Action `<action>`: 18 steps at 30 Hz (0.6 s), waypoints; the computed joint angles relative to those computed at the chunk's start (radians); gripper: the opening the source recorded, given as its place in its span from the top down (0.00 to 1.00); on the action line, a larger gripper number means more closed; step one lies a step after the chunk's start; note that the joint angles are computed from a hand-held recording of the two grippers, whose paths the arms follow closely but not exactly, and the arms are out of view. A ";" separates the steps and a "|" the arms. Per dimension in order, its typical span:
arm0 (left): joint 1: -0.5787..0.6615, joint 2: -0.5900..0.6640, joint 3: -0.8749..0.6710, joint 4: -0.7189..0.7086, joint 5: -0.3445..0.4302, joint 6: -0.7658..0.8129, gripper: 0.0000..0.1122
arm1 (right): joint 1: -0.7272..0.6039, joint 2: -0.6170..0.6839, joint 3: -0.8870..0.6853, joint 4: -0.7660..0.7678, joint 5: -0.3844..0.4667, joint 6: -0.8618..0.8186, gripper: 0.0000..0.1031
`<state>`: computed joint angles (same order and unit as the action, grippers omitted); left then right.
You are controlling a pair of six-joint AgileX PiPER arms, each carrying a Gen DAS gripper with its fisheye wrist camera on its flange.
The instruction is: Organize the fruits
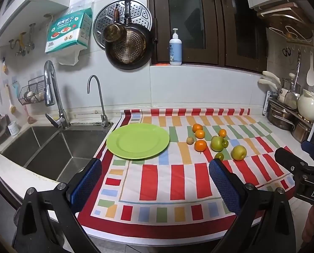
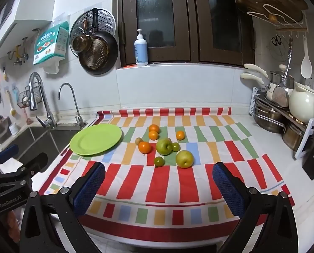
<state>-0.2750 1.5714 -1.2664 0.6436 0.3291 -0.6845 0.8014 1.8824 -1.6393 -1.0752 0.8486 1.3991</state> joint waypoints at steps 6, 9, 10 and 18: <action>-0.001 0.000 -0.004 0.002 0.001 -0.001 0.08 | -0.003 -0.003 0.002 0.002 -0.008 -0.002 0.01; -0.002 0.001 -0.009 -0.015 0.002 0.016 0.08 | -0.006 -0.006 0.006 0.004 -0.012 -0.004 0.01; -0.001 0.000 -0.013 -0.037 0.002 0.036 0.08 | -0.010 -0.010 0.011 0.006 -0.017 -0.005 0.01; 0.000 0.001 -0.020 -0.063 0.000 0.058 0.08 | -0.005 0.000 -0.001 0.000 -0.004 -0.002 0.01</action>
<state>-0.2752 1.5727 -1.2859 0.5806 0.3296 -0.6268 0.7968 1.8825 -1.6399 -1.0749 0.8448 1.3976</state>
